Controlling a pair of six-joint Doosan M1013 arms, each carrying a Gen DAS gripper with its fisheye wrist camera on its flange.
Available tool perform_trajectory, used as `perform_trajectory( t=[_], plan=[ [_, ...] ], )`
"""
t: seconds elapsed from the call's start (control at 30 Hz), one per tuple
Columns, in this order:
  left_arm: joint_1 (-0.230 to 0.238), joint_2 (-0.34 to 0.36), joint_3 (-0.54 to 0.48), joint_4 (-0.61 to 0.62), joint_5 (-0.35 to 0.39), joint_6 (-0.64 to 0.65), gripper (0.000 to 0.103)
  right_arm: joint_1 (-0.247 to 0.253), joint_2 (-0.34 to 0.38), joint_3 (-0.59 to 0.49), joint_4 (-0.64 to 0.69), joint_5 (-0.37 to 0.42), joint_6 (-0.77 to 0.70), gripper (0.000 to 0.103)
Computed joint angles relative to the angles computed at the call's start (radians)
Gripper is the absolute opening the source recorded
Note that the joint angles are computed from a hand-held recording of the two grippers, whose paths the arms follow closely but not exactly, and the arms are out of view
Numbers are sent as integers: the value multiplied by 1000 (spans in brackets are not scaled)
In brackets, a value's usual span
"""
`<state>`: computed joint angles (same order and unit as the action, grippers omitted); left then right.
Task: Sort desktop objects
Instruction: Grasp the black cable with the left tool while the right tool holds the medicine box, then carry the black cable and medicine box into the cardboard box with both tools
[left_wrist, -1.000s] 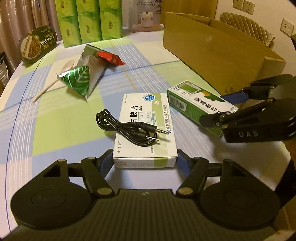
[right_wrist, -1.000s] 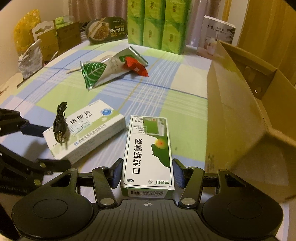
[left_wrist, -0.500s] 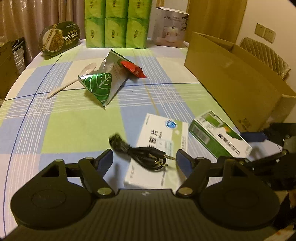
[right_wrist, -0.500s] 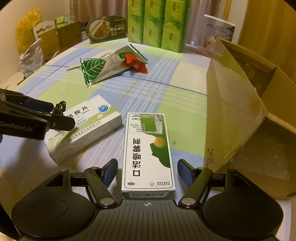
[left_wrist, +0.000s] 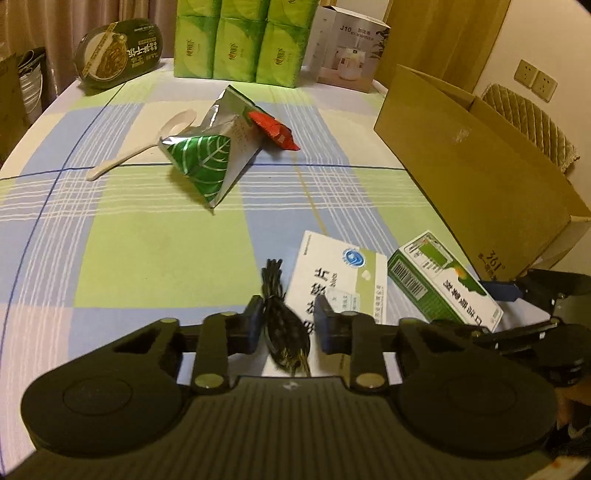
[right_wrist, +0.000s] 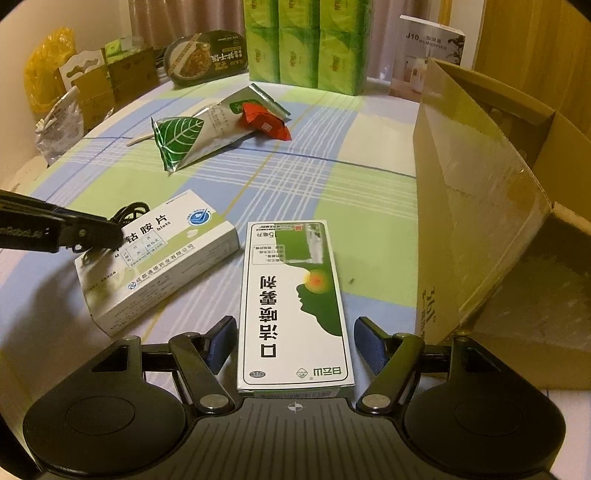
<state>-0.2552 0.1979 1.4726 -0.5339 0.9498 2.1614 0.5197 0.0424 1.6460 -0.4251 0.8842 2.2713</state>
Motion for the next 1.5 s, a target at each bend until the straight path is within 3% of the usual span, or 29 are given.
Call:
perform_trajectory(
  t=[0.07, 0.1, 0.2, 0.43, 0.93, 1.13, 1.5],
  plan=[
    [2, -5, 2, 10, 4, 2, 19, 2, -1, -1, -2, 3, 4, 54],
    [2, -10, 6, 17, -1, 6, 18, 3, -1, -2, -2, 5, 6, 53],
    [-3, -30, 23, 39, -22, 21, 18, 9, -6, -2, -17, 13, 25, 53],
    [-16, -76, 70, -32, -47, 118, 18, 23, -23, 5, -27, 31, 38, 53],
    [-58, -70, 81, -24, -91, 159, 18, 27, -21, 17, -45, 24, 62, 53],
    [-67, -87, 102, -76, -96, 262, 18, 26, -29, 24, -40, 23, 65, 53],
    [-91, -68, 86, 10, -78, 209, 23, 21, -33, 33, -35, -1, 59, 53]
  ],
)
